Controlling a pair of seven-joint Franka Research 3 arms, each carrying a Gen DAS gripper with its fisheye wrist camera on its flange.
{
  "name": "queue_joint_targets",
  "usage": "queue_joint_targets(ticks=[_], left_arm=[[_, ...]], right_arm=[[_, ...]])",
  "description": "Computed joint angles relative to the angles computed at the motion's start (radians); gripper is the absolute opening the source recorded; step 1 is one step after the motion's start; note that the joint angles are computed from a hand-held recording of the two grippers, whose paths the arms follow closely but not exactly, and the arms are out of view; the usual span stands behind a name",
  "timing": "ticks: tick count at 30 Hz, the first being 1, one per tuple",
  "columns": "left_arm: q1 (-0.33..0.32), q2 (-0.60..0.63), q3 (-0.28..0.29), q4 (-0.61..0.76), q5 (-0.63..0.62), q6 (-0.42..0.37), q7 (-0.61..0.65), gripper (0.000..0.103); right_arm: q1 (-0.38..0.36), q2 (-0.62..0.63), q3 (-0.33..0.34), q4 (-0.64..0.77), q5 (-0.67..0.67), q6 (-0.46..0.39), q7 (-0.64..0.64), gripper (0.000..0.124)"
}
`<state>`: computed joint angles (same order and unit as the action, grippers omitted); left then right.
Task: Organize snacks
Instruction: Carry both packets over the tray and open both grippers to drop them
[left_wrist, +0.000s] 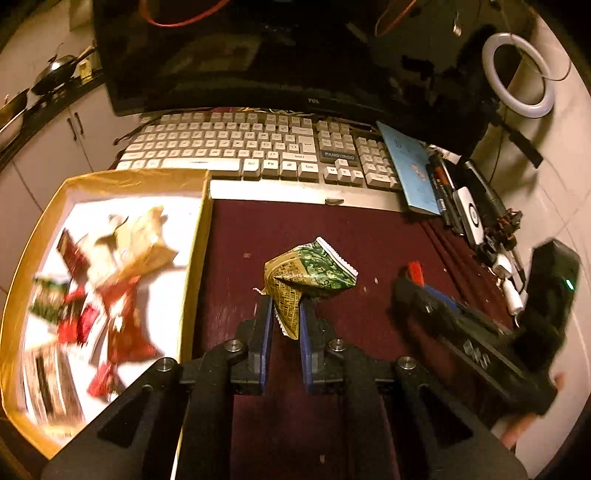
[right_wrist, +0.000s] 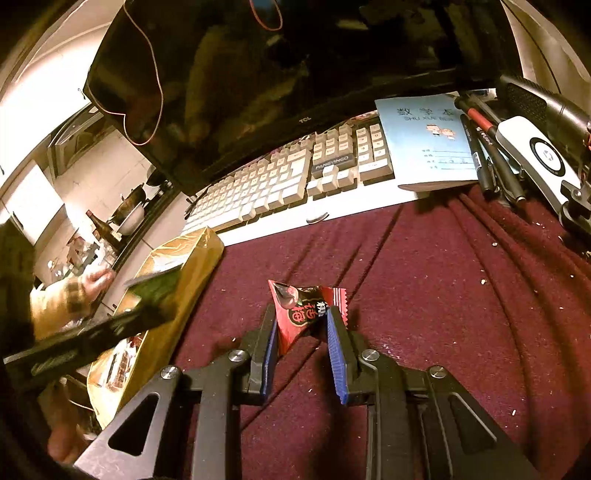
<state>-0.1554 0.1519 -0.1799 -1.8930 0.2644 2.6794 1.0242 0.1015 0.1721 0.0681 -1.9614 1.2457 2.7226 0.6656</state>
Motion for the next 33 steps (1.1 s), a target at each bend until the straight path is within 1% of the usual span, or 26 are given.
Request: queue_joint_targets(ticks=[2, 4, 6, 7, 11, 14, 17, 18, 21, 29, 33], left_arm=[[-0.005, -0.031, 0.008, -0.044, 0.034, 0.02, -0.034, 0.011], [-0.008, -0.054, 0.022, -0.072, 0.097, 0.022, -0.099, 0.011], [-0.013, -0.064, 0.039, -0.082, 0.215, 0.003, -0.2, 0.011], [-0.008, -0.064, 0.043, -0.081, 0.243, -0.009, -0.228, 0.011], [0.013, -0.077, 0.043, -0.104, 0.273, -0.008, -0.264, 0.011], [0.02, -0.092, 0.044, -0.121, 0.336, -0.012, -0.318, 0.011], [0.025, -0.113, 0.045, -0.133, 0.439, -0.04, -0.411, 0.011], [0.028, -0.116, 0.044, -0.136, 0.456, -0.049, -0.428, 0.011], [0.044, -0.125, 0.044, -0.148, 0.471, -0.044, -0.447, 0.011], [0.059, -0.135, 0.036, -0.161, 0.537, -0.044, -0.503, 0.011], [0.06, -0.134, 0.034, -0.161, 0.531, -0.044, -0.499, 0.011]], right_arm=[[0.003, 0.001, 0.0, 0.0, -0.013, 0.004, 0.006, 0.025], [0.009, 0.002, 0.001, 0.0, -0.036, 0.014, 0.018, 0.025], [0.009, 0.004, 0.002, 0.002, -0.048, 0.014, 0.024, 0.025], [0.009, 0.005, 0.002, 0.003, -0.054, 0.014, 0.031, 0.025], [0.007, 0.008, 0.005, 0.007, -0.063, 0.012, 0.034, 0.025], [0.008, 0.015, 0.005, 0.015, -0.088, 0.007, 0.046, 0.025], [0.014, 0.019, 0.004, 0.017, -0.14, 0.01, 0.083, 0.025], [0.016, 0.022, 0.004, 0.019, -0.156, 0.01, 0.095, 0.025], [0.014, 0.027, 0.007, 0.023, -0.184, 0.012, 0.114, 0.025], [0.011, 0.032, 0.014, 0.025, -0.229, 0.022, 0.15, 0.025], [0.007, 0.033, 0.018, 0.025, -0.224, 0.021, 0.145, 0.025]])
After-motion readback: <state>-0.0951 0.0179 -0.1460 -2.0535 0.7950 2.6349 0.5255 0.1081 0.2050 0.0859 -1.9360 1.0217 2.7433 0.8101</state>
